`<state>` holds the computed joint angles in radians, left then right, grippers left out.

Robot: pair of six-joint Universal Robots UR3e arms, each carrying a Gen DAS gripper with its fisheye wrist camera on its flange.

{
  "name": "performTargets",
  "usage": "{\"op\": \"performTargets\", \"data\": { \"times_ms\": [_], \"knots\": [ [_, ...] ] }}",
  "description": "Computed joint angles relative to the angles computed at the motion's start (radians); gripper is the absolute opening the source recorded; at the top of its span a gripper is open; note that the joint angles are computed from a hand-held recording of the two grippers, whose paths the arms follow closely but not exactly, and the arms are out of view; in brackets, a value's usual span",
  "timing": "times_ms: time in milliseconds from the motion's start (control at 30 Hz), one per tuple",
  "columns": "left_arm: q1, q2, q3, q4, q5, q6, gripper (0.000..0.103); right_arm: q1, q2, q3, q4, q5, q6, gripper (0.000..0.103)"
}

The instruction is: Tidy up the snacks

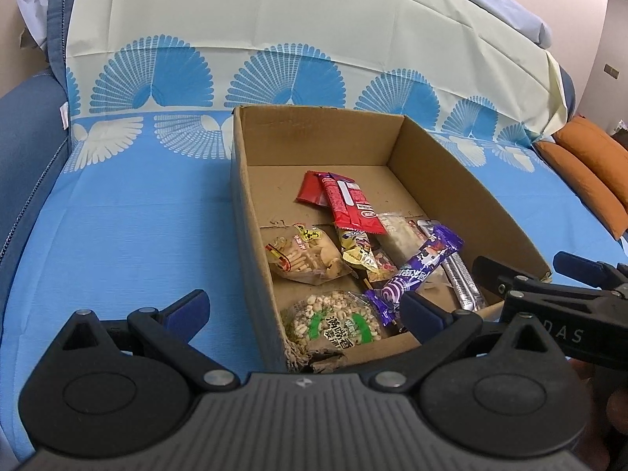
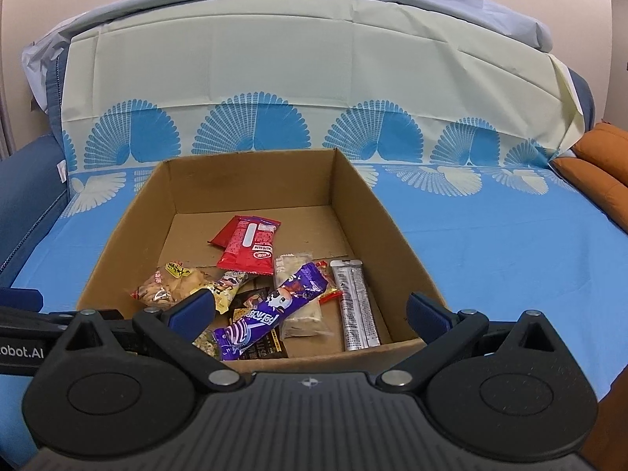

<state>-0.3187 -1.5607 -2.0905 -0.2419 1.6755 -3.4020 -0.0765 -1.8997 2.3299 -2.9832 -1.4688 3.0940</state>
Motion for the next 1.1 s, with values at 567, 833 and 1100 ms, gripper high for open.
{"op": "performTargets", "data": {
  "times_ms": [567,833,1100],
  "knots": [
    [-0.002,-0.005,0.002,0.003,0.000,0.001,0.103,0.016,0.027,-0.006,-0.023,-0.009,0.019,0.102],
    [-0.003,-0.007,0.000,0.009,0.001,0.003,0.103,0.018,0.031,-0.009,-0.023,-0.011,0.029,0.102],
    [-0.005,-0.010,0.004,0.009,0.002,0.004,0.103,0.015,0.030,-0.010,-0.022,-0.007,0.027,0.102]
  ]
}}
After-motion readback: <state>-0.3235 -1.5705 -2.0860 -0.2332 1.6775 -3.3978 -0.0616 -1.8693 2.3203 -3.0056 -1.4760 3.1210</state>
